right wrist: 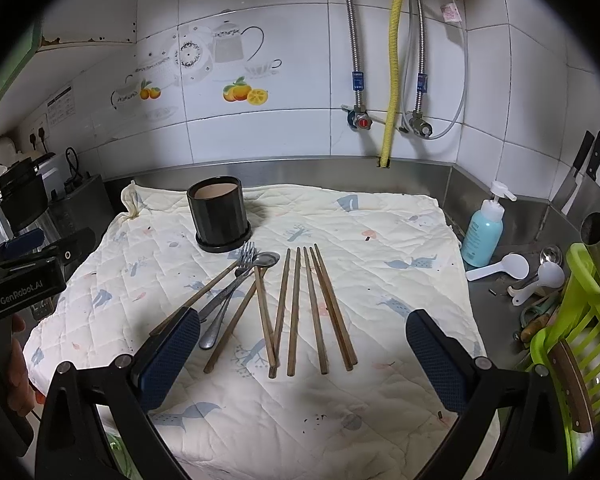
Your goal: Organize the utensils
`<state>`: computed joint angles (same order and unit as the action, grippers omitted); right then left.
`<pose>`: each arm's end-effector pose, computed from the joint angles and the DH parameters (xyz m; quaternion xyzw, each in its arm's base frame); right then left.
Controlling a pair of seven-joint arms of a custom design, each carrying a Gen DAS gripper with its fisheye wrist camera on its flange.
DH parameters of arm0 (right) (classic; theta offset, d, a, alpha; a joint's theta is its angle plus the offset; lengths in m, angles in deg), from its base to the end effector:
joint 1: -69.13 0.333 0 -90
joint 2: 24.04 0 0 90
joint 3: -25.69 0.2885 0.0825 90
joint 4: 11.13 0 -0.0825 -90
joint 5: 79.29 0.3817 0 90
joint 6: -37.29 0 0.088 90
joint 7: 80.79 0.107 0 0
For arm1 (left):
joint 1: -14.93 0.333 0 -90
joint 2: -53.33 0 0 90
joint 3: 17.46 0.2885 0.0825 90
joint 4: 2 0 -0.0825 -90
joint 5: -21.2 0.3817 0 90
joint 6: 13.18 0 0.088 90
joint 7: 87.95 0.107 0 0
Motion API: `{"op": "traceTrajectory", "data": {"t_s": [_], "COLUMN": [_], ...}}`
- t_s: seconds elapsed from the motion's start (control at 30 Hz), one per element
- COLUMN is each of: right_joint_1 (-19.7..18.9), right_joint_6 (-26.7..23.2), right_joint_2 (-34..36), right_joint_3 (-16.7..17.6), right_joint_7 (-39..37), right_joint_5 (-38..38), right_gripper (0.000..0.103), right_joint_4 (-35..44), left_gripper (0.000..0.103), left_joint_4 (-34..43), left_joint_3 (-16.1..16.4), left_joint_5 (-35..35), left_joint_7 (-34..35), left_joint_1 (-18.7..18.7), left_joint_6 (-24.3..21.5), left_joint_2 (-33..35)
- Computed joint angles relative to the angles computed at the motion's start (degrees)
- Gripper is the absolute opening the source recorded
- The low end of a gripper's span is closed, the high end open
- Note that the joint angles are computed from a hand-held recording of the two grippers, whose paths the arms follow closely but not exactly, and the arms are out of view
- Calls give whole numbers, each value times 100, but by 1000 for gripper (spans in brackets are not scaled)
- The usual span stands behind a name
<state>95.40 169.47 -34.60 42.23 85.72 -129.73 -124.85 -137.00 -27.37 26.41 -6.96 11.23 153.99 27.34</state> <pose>0.4079 0.3705 0.5778 -0.5881 0.6687 -0.3319 0.3113 0.4572 -0.1286 0.5962 -0.5593 0.6719 -0.3627 0.3227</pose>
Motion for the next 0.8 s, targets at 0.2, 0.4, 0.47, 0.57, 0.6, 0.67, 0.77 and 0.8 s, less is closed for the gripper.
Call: {"op": "traceTrajectory", "data": {"t_s": [0.2, 0.4, 0.47, 0.57, 0.6, 0.67, 0.77, 0.8], "right_joint_1": [1, 26, 43, 62, 59, 56, 36, 27], "right_joint_6": [12, -13, -8, 39, 75, 107, 243, 258], "right_joint_2": [29, 248, 322, 409, 443, 505, 588, 636], "right_joint_3": [-8, -86, -125, -202, -234, -288, -379, -404], "right_joint_7": [13, -146, -197, -279, -315, -396, -517, -566], "right_joint_5": [12, 109, 135, 190, 227, 303, 467, 516], "right_gripper": [103, 103, 103, 103, 103, 103, 99, 98], "right_joint_4": [28, 237, 293, 345, 368, 412, 450, 488], "left_gripper": [103, 103, 103, 103, 101, 96, 89, 86], "left_joint_4": [106, 337, 446, 630, 731, 904, 1263, 1391], "left_joint_3": [111, 276, 418, 390, 464, 514, 603, 645], "left_joint_5": [-72, -262, -456, -486, -608, -810, -1234, -1466], "left_joint_7": [162, 557, 837, 1070, 1242, 1466, 1939, 2176], "left_joint_1": [-99, -259, -414, -381, -461, -520, -604, -649], "left_joint_6": [-2, 0, 4, 15, -35, -126, -353, -448], "left_joint_2": [111, 385, 518, 747, 855, 1038, 1403, 1524]}}
